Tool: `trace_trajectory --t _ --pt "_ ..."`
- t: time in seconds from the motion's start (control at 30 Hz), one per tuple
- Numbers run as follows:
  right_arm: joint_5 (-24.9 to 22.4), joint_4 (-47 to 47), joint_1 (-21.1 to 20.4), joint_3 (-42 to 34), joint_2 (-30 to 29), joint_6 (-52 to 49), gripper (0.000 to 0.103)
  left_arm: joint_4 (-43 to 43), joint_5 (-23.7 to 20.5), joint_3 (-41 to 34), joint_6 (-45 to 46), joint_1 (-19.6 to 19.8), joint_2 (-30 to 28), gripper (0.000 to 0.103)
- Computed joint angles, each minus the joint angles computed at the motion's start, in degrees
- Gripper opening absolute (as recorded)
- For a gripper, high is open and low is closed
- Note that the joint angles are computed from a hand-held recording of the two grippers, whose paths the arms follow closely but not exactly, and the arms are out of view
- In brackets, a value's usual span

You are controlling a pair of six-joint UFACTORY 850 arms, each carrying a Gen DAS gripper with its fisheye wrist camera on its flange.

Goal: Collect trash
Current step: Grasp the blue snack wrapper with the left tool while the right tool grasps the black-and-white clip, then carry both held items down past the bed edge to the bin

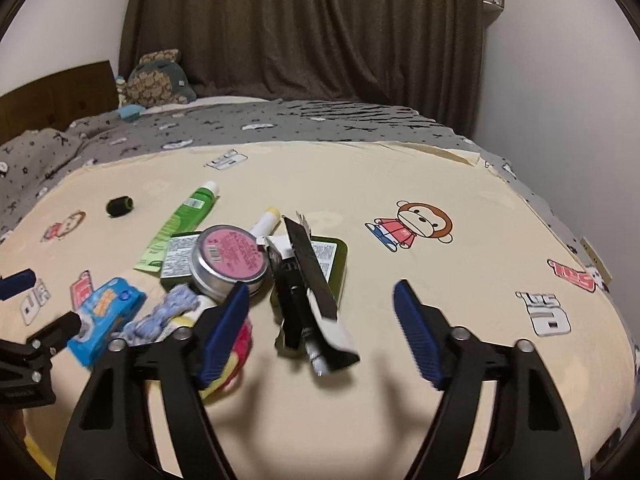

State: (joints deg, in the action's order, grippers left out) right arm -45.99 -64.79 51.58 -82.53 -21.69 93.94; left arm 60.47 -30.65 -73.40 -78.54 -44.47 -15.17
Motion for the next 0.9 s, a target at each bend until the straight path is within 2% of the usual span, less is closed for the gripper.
trace_trajectory --t 0.03,0.1,0.2,0.27,0.3,0.33,0.4,0.47,0.67,0.77,0.9 --pt "0.5 0.3 -0.4 -0.2 -0.3 -0.3 0.066 -2.2 1.5 -0.5 1.7 0.8 -0.5 0.081" --pt "1.5 1.4 -0.9 -0.4 -0.7 -1.4 0.061 -6.2 3.6 -1.2 4.9 2.0 -1.3 0.066" --pt "2.7 4.0 -1.6 -1.0 -1.6 -4.4 0.048 -12.9 6.6 -1.7 10.8 3.2 -2.4 0.054" --pt "3.4 5.3 -1.8 -1.1 -2.0 -6.0 0.035 -17.0 9.2 -1.5 14.1 3.9 -2.6 0.047" --pt "4.0 5.0 -1.7 -0.7 -1.7 -5.8 0.033 -18.3 9.9 -1.5 15.3 4.0 -2.7 0.040" --pt "4.4 4.8 -1.6 -0.3 -1.4 -5.6 0.029 -19.2 10.4 -1.6 16.1 4.0 -2.7 0.036" --pt "4.6 4.7 -1.5 0.2 -0.9 -5.5 0.027 -22.4 11.4 -1.8 19.6 3.9 -2.8 0.020" --pt "4.6 4.6 -1.2 0.9 0.0 -5.2 0.026 -19.9 9.3 -2.4 18.5 2.9 -3.2 0.017" --pt "2.6 3.5 0.3 2.7 2.7 -4.5 0.026 -21.4 7.9 -2.4 20.9 1.9 -2.5 0.006" --pt "0.0 2.0 2.1 3.6 4.7 -3.7 0.026 -17.8 6.7 -1.8 18.2 0.7 -1.3 0.005" --pt "-3.0 0.0 4.6 5.1 7.8 -2.3 0.026 -8.6 4.3 0.2 9.4 -1.4 2.9 0.004"
